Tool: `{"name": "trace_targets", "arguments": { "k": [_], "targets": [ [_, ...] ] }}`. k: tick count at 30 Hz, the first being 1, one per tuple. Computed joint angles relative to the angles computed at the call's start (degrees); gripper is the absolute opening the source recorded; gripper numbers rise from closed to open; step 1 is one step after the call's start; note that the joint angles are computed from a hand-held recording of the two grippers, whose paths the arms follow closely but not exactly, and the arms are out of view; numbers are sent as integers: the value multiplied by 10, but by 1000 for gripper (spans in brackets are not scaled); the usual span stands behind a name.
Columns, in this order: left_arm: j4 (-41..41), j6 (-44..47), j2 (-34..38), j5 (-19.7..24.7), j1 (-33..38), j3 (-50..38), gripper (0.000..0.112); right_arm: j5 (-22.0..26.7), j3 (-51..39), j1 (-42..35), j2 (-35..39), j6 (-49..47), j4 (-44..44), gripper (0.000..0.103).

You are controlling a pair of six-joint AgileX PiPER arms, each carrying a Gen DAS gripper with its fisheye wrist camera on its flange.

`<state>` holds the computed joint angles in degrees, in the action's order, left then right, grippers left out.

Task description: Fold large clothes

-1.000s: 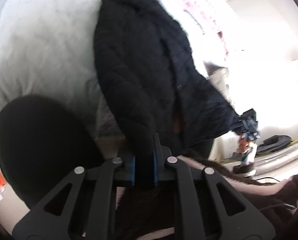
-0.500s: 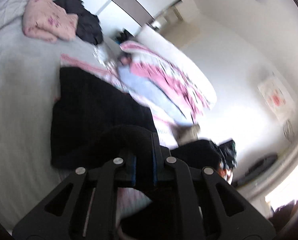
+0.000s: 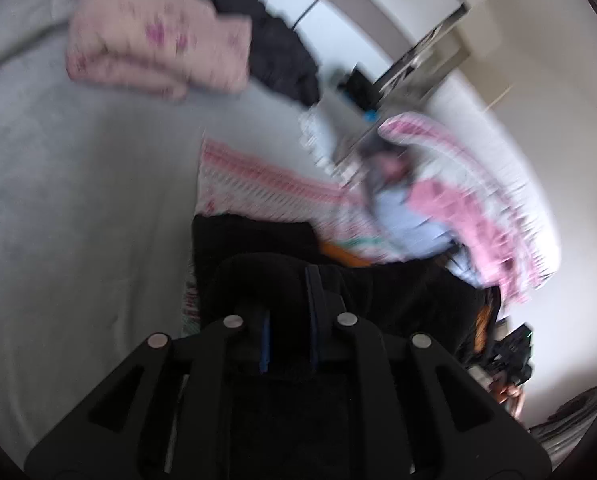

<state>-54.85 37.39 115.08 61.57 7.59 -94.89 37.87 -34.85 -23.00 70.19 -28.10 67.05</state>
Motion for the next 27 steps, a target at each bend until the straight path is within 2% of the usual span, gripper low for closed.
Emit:
{"name": "trace_targets", "arguments": {
  "k": [2,4,5,7,9,10,11,13,14,15,18,19,21,24,25,26,27],
  "targets": [
    [46,-28,37,-14,-27,-29,19,22,17,-31,64,-111,106,30],
    [59,-28,46,-18,-35,-29,19,93,36,-85,102,-199,176,33],
    [45,-8,40,-20,-30,-17,21,132,36,-112,116,-215,181,35],
    [23,14,35,10,-14,-17,26,203,21,-158,132,-205,156,38],
    [-3,32,32,52,7,-28,39,248,3,-183,123,-181,130,43],
    [-15,41,27,61,15,-26,52,261,-4,-190,109,-168,119,44],
    [-31,56,7,59,28,-10,69,278,-10,-197,102,-166,112,50],
    [-68,99,-21,35,43,19,80,304,-8,-224,72,-166,117,62],
    [-75,113,-25,29,43,22,80,311,-7,-246,54,-166,122,69],
    [-66,120,-29,32,44,19,80,304,-7,-256,34,-162,124,74],
    [-4,118,-29,6,21,9,80,218,-17,-252,-49,-146,54,82],
    [16,120,-25,-1,11,7,80,175,-20,-221,-69,-132,15,82],
    [46,111,-4,-6,-9,-7,80,66,-29,-109,-82,-58,-100,82],
    [101,63,34,-24,-46,-39,77,-88,-31,55,-19,69,-272,82],
    [114,46,42,-31,-56,-47,68,-135,-36,92,20,123,-329,82],
    [123,31,48,-39,-63,-52,56,-159,-40,111,41,180,-386,81],
    [126,19,47,-49,-69,-51,49,-168,-45,122,55,238,-443,78]
  ]
}}
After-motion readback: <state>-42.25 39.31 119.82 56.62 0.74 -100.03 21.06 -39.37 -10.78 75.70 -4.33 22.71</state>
